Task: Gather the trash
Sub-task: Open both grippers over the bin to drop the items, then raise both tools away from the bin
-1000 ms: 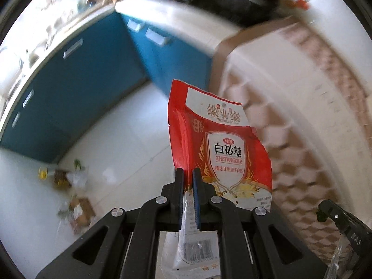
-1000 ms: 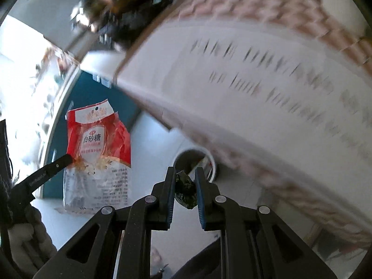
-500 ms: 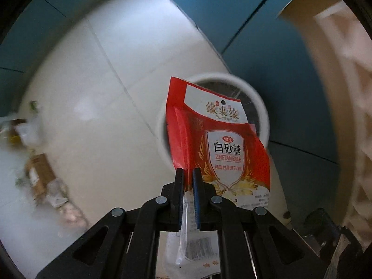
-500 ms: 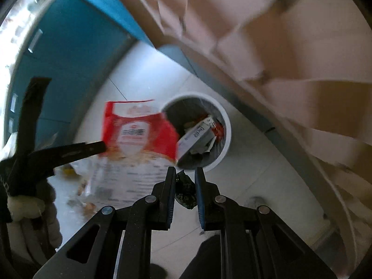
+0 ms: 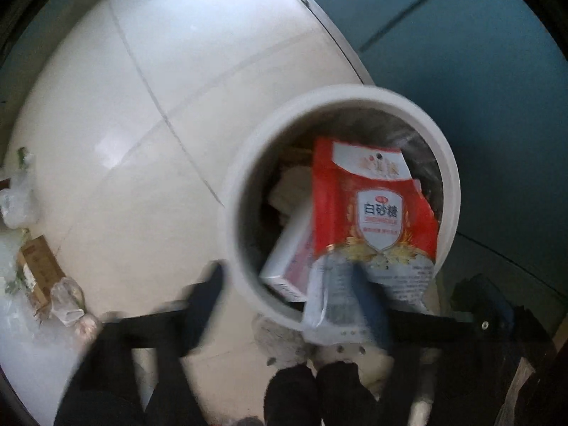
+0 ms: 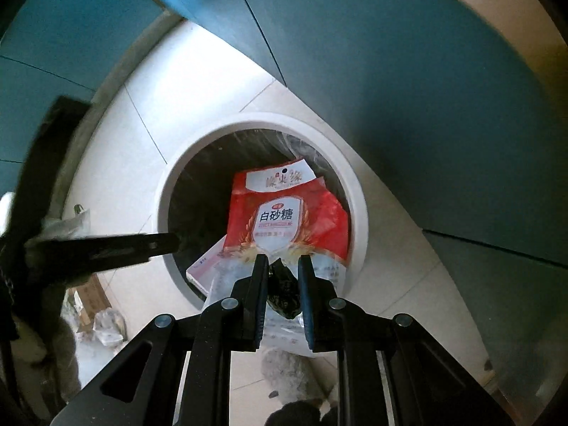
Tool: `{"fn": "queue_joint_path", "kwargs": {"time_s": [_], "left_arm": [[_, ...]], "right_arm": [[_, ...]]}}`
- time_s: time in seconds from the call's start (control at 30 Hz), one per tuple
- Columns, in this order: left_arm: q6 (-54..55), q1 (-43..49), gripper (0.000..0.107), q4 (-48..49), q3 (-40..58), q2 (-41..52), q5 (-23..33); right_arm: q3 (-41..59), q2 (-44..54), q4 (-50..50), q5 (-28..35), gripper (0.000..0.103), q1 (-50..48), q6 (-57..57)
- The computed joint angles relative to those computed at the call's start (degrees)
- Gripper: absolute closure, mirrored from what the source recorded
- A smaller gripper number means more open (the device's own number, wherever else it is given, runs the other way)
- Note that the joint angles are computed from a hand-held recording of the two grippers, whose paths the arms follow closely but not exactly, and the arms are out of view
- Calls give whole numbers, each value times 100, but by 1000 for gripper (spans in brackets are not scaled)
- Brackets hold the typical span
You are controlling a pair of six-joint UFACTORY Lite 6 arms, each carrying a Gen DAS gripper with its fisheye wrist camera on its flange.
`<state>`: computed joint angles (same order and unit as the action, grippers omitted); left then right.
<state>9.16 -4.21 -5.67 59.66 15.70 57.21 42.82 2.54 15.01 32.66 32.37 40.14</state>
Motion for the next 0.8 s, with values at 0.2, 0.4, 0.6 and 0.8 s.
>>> {"fn": "queue_joint_path", "kwargs": {"time_s": [0.2, 0.4, 0.6, 0.8], "left_arm": [[-243, 277, 5, 566, -486, -1815, 584], [-391, 483, 5, 861, -231, -3467, 1911], [-455, 440, 5, 752, 1282, -3889, 3529], [-449, 499, 5, 562, 4468, -2983, 5470]], "right_arm": [[307, -322, -766, 622, 44, 278, 837], [1035, -922, -1669, 2251, 4, 944, 1825], [2337, -1436, -1940, 4250, 1, 1673, 2503], [5398, -867, -2285, 6604, 0, 2528, 2900]]}}
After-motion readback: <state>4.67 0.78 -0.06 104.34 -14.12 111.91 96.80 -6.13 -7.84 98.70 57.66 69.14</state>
